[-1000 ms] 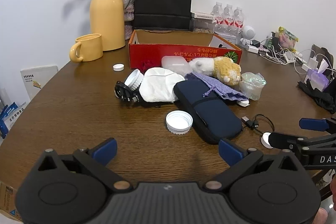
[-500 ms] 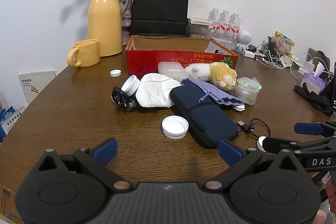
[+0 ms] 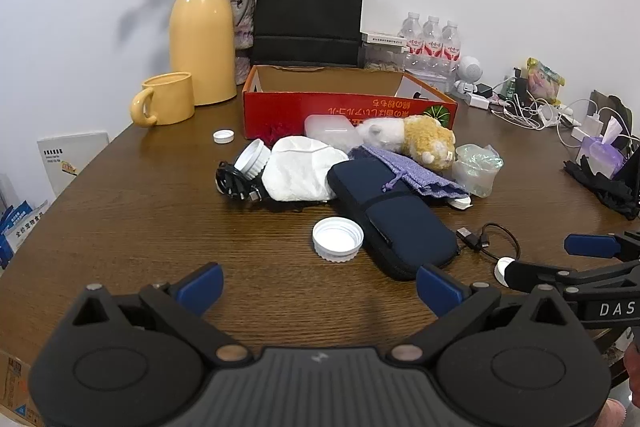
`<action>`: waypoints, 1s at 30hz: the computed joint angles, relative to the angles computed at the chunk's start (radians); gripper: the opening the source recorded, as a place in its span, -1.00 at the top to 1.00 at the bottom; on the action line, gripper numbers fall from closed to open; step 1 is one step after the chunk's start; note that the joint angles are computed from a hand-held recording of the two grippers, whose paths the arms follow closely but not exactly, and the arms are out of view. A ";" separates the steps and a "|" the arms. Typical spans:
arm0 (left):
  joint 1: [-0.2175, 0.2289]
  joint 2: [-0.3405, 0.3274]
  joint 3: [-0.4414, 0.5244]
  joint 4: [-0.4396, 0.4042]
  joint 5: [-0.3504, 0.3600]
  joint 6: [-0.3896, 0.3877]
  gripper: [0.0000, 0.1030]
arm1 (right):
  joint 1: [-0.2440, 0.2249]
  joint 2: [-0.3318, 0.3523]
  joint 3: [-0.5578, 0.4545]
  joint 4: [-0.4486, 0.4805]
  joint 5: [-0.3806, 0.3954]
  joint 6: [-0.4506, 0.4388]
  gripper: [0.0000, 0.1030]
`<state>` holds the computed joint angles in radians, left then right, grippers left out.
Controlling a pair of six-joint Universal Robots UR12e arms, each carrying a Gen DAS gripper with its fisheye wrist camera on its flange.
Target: Organize objects
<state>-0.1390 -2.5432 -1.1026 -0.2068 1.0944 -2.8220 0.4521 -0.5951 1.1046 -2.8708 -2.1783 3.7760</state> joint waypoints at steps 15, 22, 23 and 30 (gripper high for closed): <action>-0.002 -0.005 0.000 0.013 0.011 -0.005 -1.00 | 0.000 0.001 -0.001 0.001 -0.001 0.001 -1.00; -0.002 -0.011 0.007 0.013 0.015 -0.009 -1.00 | 0.000 0.004 -0.002 0.000 -0.003 0.001 -1.00; -0.002 -0.011 0.008 0.012 0.013 -0.008 -1.00 | 0.000 0.003 -0.002 0.000 -0.003 0.000 -1.00; -0.001 -0.012 0.007 0.015 0.008 -0.004 -1.00 | 0.000 0.002 -0.002 0.001 -0.003 0.000 -1.00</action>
<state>-0.1403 -2.5555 -1.0952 -0.1921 1.1023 -2.8264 0.4523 -0.5928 1.1028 -2.8703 -2.1810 3.7764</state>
